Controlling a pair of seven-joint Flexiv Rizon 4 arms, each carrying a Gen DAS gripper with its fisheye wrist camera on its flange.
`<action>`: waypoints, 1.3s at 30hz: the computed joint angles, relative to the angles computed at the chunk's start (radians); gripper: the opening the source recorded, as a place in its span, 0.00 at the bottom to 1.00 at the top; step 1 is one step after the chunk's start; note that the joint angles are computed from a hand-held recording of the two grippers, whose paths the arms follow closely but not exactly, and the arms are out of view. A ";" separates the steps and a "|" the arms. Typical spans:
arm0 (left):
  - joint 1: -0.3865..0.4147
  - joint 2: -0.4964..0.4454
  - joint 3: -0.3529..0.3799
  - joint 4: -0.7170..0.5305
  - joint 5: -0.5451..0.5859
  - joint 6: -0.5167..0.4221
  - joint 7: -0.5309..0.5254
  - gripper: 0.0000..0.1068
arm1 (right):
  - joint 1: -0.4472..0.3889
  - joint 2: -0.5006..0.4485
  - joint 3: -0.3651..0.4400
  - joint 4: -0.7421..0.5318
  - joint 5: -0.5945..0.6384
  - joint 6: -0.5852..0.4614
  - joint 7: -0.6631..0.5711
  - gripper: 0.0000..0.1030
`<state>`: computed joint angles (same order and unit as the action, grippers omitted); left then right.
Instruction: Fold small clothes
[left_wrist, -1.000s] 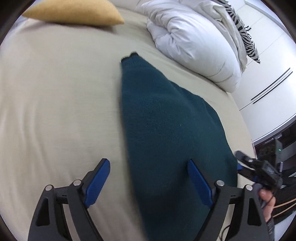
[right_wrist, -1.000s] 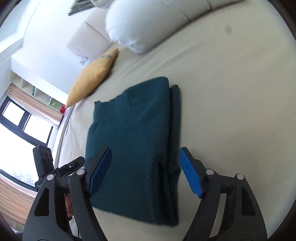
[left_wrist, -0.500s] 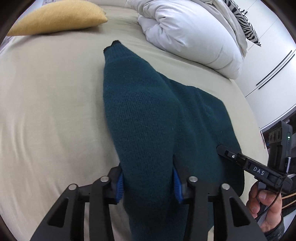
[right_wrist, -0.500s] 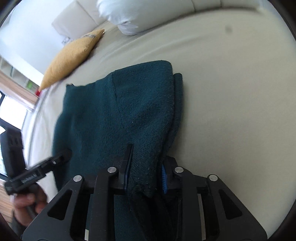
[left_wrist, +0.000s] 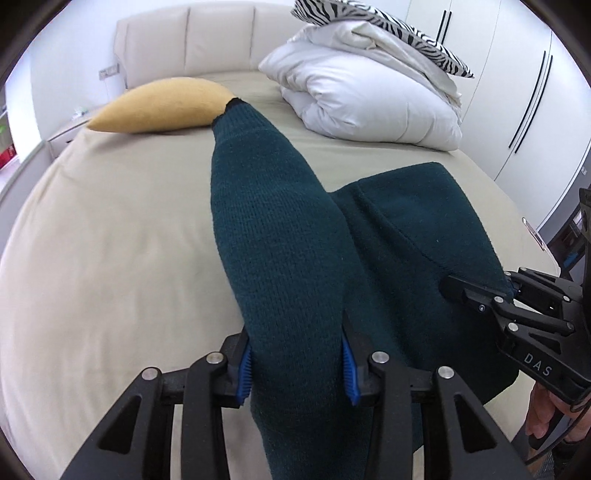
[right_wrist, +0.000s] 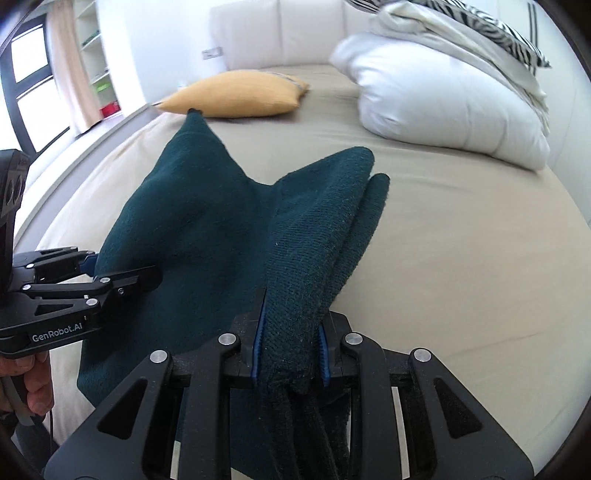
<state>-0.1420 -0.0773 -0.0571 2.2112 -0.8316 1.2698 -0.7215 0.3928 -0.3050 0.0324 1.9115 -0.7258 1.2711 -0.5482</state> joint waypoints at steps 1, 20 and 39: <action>0.002 0.014 0.004 0.012 -0.012 0.001 0.011 0.39 | 0.014 0.000 0.007 -0.008 -0.004 -0.005 0.006 0.20; -0.004 0.236 0.155 0.256 -0.168 -0.037 0.147 0.39 | 0.160 0.045 0.050 0.058 -0.245 0.073 0.349 0.20; 0.008 0.135 0.106 0.256 -0.386 -0.028 0.302 0.40 | 0.182 -0.089 -0.016 0.035 -0.208 0.179 0.411 0.20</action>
